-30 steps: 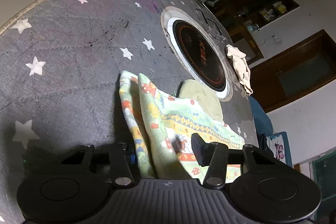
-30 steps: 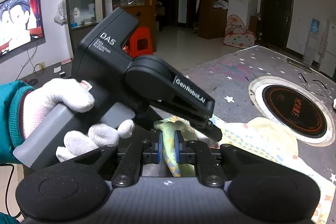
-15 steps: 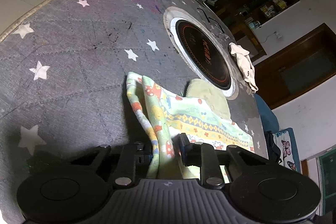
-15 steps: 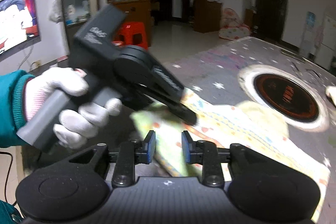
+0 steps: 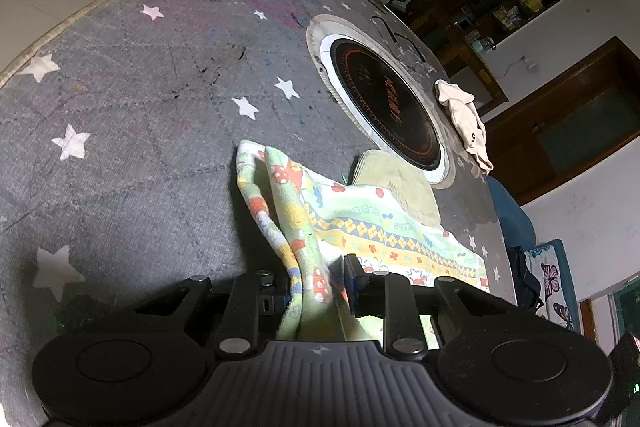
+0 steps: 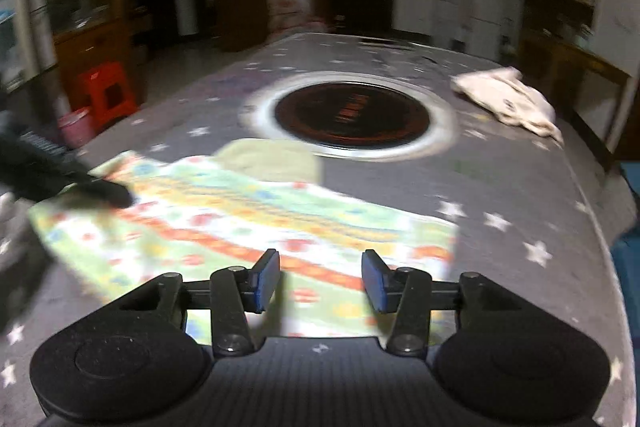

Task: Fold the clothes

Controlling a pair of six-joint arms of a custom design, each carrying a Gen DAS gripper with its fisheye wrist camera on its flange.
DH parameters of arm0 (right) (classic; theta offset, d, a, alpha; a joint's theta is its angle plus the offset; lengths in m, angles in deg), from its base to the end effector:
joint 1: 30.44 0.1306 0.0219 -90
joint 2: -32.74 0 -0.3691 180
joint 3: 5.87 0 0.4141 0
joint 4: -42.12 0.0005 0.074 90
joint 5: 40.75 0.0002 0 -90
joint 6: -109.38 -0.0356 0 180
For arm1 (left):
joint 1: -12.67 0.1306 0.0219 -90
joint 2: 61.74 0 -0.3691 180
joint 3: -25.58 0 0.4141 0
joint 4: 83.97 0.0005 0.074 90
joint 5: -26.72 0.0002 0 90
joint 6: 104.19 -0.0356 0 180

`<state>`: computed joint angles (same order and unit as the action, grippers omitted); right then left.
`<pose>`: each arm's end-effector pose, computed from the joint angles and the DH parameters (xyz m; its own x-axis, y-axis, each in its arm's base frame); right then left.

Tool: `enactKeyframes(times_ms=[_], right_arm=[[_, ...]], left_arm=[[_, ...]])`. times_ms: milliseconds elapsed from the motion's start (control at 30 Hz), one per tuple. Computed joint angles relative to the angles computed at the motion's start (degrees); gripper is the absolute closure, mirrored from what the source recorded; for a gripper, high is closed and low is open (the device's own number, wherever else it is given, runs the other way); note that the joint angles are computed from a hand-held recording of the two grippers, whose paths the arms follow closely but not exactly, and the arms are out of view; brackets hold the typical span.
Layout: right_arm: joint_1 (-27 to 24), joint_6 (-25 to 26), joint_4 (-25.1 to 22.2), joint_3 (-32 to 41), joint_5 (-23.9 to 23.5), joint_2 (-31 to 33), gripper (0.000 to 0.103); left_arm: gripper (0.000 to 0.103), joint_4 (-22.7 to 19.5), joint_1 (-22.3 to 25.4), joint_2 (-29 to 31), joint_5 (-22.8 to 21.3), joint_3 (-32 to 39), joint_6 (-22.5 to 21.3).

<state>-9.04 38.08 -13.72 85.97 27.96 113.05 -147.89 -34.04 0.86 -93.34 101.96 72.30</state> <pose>0.4071 0.1729 0.5022 -0.4295 -0.4892 -0.7591 -0.7597 0.6502 0.0108 0.2329 -0.2219 0.4763 -0.4413 -0.7914 -0.4230 -0.5003 0.6083 -0.6162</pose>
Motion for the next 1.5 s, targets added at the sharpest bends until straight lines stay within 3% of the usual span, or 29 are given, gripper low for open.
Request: enactKeyframes(times_ms=[100, 367, 467, 633, 700, 1000, 1167, 1500], right_arm=[[-1.62, -2.07, 1.13, 0.43, 1.47, 1.54, 0.047], [-4.05, -8.17, 0.44, 1.68, 0.25, 4.83, 0.046], [-4.00, -8.29, 0.81, 1.43, -0.25, 4.75, 0.046], [-3.54, -6.96, -0.14, 1.69, -1.75, 4.71, 0.073], [-3.51, -6.98, -0.72, 1.94, -2.43, 4.79, 0.077], [-3.38, -6.80, -0.61, 1.71, -3.14, 4.67, 0.069], [-3.13, -7.09, -0.11, 1.31, -2.31, 4.02, 0.091], [-4.09, -8.75, 2.89, 0.39, -5.41, 0.49, 0.093]], left_arm=[[0.077, -0.20, 0.05, 0.26, -0.05, 0.23, -0.27], [0.077, -0.52, 0.18, 0.49, 0.09, 0.46, -0.89], [0.076, -0.57, 0.38, 0.64, 0.21, 0.60, -1.29], [0.076, -0.55, 0.52, 0.84, 0.28, 0.73, -1.71], [0.075, -0.43, 0.57, 0.76, 0.38, 0.66, -1.75], [0.075, -1.21, 0.50, 1.41, 0.29, 1.32, -2.51], [0.078, -4.28, -0.08, 3.65, -0.91, 3.70, -3.72], [0.088, -10.53, -3.03, 8.05, -6.84, 9.75, -6.54]])
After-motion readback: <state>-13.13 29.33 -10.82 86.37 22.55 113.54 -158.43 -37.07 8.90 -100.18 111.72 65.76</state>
